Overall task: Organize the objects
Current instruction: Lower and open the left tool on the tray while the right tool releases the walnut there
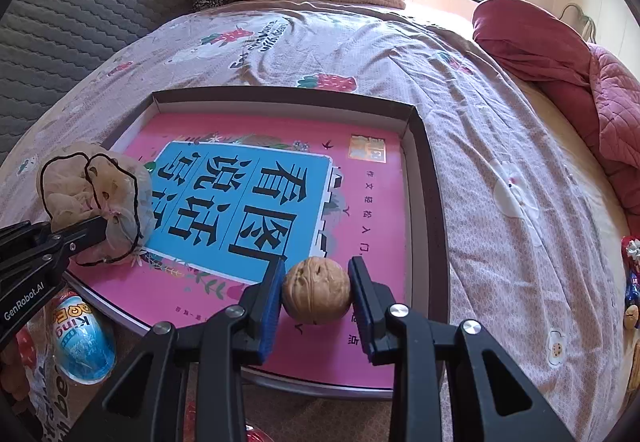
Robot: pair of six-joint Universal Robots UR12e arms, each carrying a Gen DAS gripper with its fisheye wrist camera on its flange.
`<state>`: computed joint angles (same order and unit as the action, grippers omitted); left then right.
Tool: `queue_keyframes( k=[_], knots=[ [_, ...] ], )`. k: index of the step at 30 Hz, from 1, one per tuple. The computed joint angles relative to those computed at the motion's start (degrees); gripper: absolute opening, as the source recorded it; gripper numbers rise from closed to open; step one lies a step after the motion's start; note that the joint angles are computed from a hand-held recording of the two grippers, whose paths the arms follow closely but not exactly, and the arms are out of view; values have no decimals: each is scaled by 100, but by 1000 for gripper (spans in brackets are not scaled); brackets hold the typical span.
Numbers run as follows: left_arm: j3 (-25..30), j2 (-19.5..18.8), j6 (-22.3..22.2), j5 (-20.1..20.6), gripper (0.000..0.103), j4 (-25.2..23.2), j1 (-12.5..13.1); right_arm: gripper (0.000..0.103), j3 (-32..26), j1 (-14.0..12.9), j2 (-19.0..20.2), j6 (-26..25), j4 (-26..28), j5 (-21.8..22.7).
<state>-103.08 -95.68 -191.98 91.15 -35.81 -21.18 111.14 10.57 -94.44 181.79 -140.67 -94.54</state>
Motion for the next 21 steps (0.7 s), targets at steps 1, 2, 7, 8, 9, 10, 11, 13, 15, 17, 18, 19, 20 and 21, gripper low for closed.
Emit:
queue_keyframes(
  k=[1,2,7,8,9,10,11,13,15,17,18,19,20,21],
  knots=[
    [13,-11,-5,-1,12,-25,2,33,-7,4,5,9,23,-24],
    [21,-21,-4,0,13,-44,3,33,-14,6,13,7,31,-22],
    [78,-64,44,74,17,-165,-14,33,-54,15,45,17,183,-85],
    [85,-64,65,51,17,-181,-8,33,-63,12,50,26,207,-83],
    [94,-66,61,66,18,-198,-9,33,-68,10,52,48,236,-95],
    [98,-66,58,66,18,-207,-7,33,-68,6,48,69,246,-88],
    [110,-69,58,80,21,-233,-11,33,-73,5,48,76,263,-82],
    [130,-75,73,121,26,-279,-22,33,-91,6,45,86,326,-81],
    [150,-76,98,152,29,-326,-31,33,-121,14,48,53,405,-80],
    [176,-73,105,171,31,-370,-35,33,-159,14,51,67,511,-80],
    [184,-68,98,184,33,-371,-36,33,-172,15,50,78,537,-89],
    [192,-62,98,187,34,-378,-36,33,-177,19,45,88,547,-111],
    [203,-57,99,181,39,-396,-32,33,-184,19,39,100,556,-112],
    [206,-48,95,169,44,-396,-29,34,-187,12,28,119,561,-89]
  ],
)
